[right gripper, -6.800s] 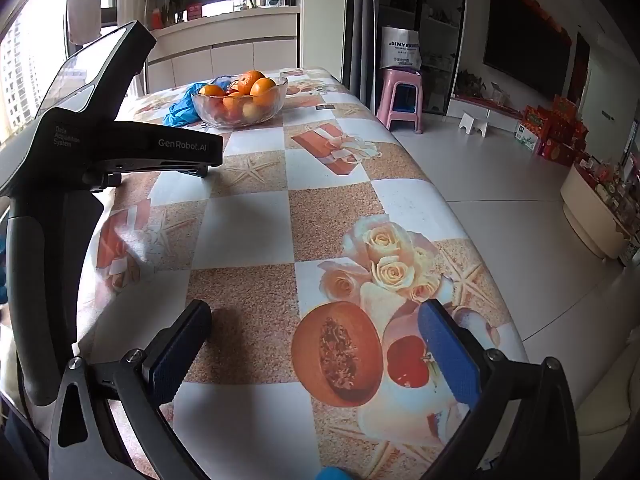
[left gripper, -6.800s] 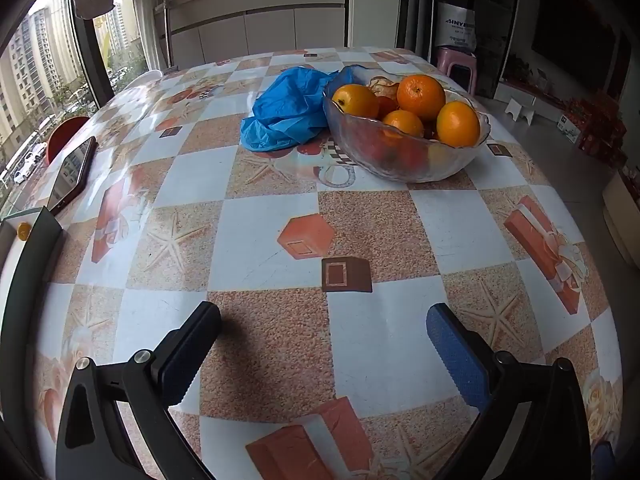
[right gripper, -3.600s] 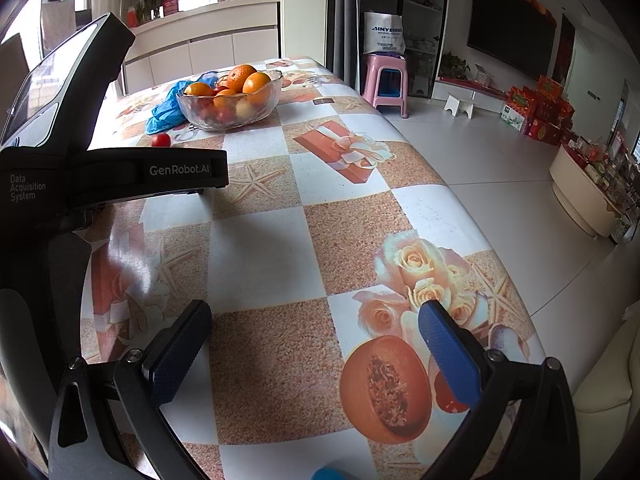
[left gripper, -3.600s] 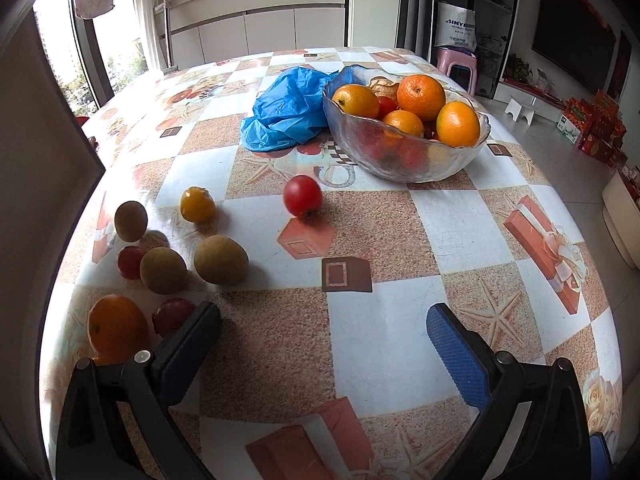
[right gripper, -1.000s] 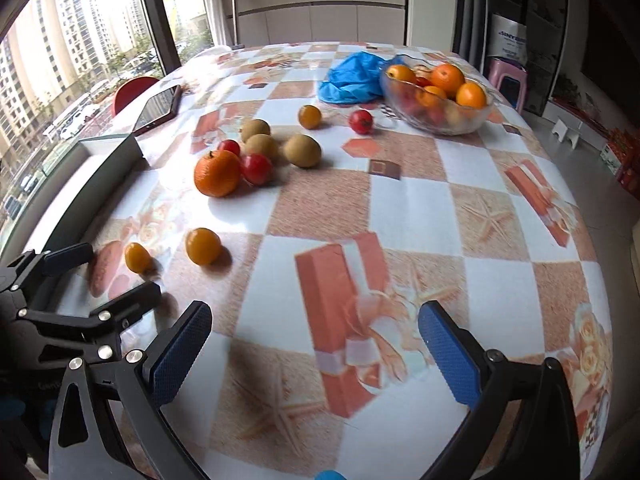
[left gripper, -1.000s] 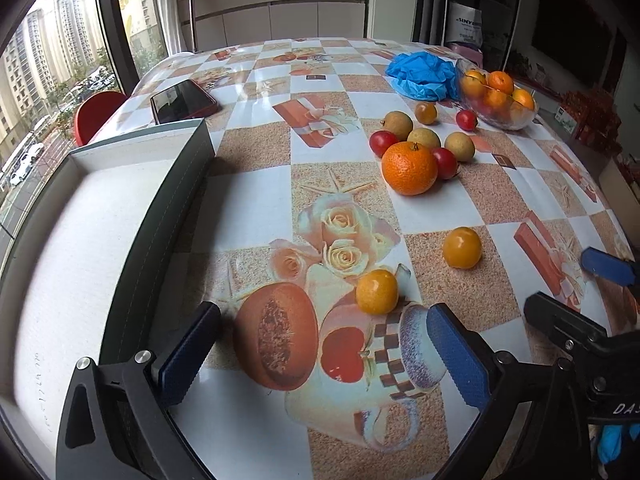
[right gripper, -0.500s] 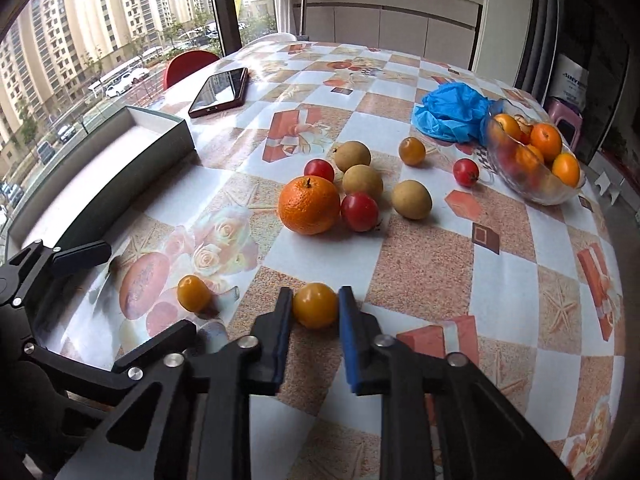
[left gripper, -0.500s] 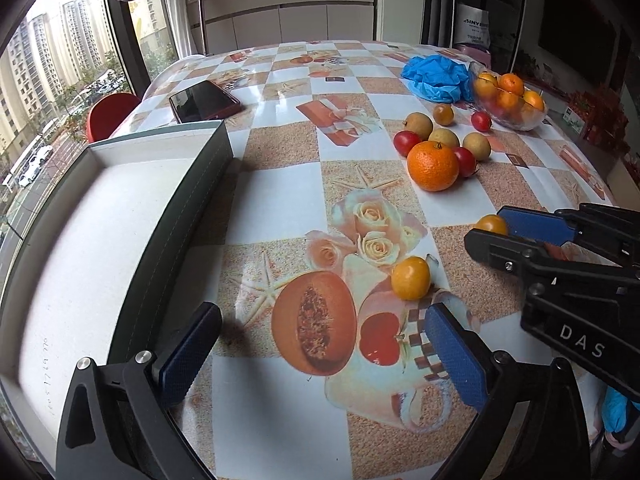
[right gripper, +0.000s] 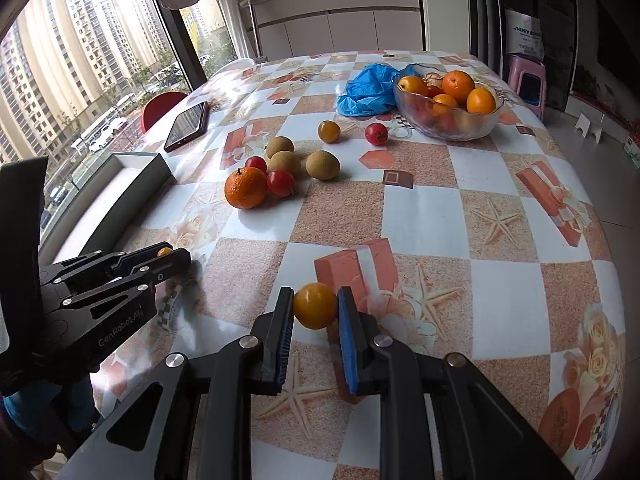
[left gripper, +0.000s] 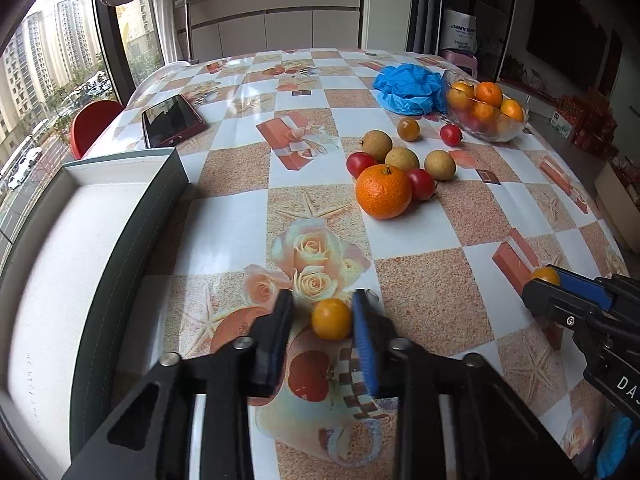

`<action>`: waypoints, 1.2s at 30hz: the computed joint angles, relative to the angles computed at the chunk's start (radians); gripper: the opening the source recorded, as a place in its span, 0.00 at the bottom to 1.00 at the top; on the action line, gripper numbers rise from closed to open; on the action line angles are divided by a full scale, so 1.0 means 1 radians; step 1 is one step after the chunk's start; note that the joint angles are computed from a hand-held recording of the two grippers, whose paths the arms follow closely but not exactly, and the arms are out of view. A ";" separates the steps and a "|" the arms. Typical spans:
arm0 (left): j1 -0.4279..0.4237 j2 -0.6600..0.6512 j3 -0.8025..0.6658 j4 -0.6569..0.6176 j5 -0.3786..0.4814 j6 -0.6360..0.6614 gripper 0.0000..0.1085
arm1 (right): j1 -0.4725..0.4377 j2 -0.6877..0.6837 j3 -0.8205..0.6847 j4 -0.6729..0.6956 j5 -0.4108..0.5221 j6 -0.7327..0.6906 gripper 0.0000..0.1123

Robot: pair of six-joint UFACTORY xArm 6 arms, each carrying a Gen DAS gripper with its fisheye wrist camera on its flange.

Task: Organize fruits
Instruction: 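Grasp a small orange kumquat with the left gripper while the right grasps another, then lower the left kumquat into the white tray and open while the right does likewise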

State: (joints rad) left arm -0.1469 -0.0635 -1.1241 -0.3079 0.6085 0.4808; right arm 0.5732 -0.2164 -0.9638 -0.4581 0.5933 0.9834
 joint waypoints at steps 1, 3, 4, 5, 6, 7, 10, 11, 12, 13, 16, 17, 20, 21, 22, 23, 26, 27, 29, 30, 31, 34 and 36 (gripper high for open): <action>0.000 -0.004 0.002 0.001 0.005 0.005 0.18 | 0.004 -0.003 0.001 -0.002 0.000 0.005 0.21; 0.011 -0.013 0.002 -0.024 0.034 0.023 0.18 | 0.016 -0.008 0.000 -0.004 0.007 0.012 0.21; 0.018 -0.020 0.000 -0.037 0.054 0.027 0.18 | 0.023 -0.008 -0.003 -0.006 0.011 0.016 0.21; 0.027 -0.029 0.000 -0.054 0.068 0.035 0.18 | 0.030 -0.009 -0.007 -0.007 0.019 0.017 0.21; 0.035 -0.042 0.005 -0.072 0.075 0.047 0.18 | 0.037 -0.009 -0.013 -0.009 0.028 0.019 0.21; 0.044 -0.057 0.010 -0.091 0.080 0.063 0.18 | 0.043 -0.005 -0.020 -0.008 0.034 0.018 0.21; 0.076 -0.096 0.010 -0.146 0.103 0.113 0.18 | 0.061 0.012 -0.053 -0.002 0.053 0.013 0.21; 0.089 -0.107 0.009 -0.162 0.109 0.127 0.18 | 0.068 0.020 -0.066 -0.003 0.057 0.014 0.21; 0.104 -0.114 0.003 -0.175 0.116 0.139 0.18 | 0.074 0.030 -0.081 -0.001 0.060 0.013 0.21; 0.119 -0.120 -0.002 -0.187 0.122 0.151 0.18 | 0.081 0.041 -0.098 0.004 0.062 0.009 0.21; 0.172 -0.134 -0.010 -0.215 0.130 0.187 0.18 | 0.105 0.086 -0.159 0.010 0.072 0.000 0.21; 0.190 -0.133 -0.015 -0.216 0.127 0.194 0.18 | 0.114 0.105 -0.184 0.012 0.075 -0.005 0.21; 0.239 -0.127 -0.022 -0.206 0.100 0.211 0.18 | 0.141 0.175 -0.273 0.030 0.080 -0.033 0.21; 0.258 -0.122 -0.025 -0.208 0.090 0.220 0.18 | 0.150 0.204 -0.309 0.038 0.085 -0.048 0.21; 0.277 -0.113 -0.033 -0.210 0.085 0.227 0.18 | 0.161 0.237 -0.349 0.044 0.090 -0.062 0.21; 0.297 -0.100 -0.047 -0.212 0.087 0.231 0.18 | 0.169 0.269 -0.390 0.053 0.094 -0.080 0.21; 0.350 -0.059 -0.082 -0.218 0.082 0.229 0.18 | 0.194 0.379 -0.528 0.096 0.103 -0.144 0.21; 0.364 -0.044 -0.093 -0.217 0.077 0.228 0.18 | 0.202 0.418 -0.578 0.113 0.108 -0.167 0.21; 0.392 -0.015 -0.112 -0.214 0.069 0.227 0.18 | 0.215 0.502 -0.688 0.152 0.124 -0.215 0.21; 0.404 0.001 -0.124 -0.212 0.068 0.223 0.18 | 0.221 0.545 -0.744 0.172 0.135 -0.237 0.21; 0.415 0.019 -0.136 -0.209 0.069 0.217 0.18 | 0.226 0.586 -0.799 0.190 0.146 -0.255 0.21; 0.443 0.071 -0.172 -0.189 0.073 0.176 0.18 | 0.242 0.720 -0.981 0.232 0.193 -0.303 0.21; 0.456 0.101 -0.191 -0.180 0.077 0.159 0.18 | 0.251 0.810 -1.108 0.265 0.237 -0.340 0.21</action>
State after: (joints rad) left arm 0.3087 0.0375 -1.3153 -0.4879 0.6853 0.6398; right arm 0.8244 0.5940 -2.0714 -0.1934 0.8304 0.6431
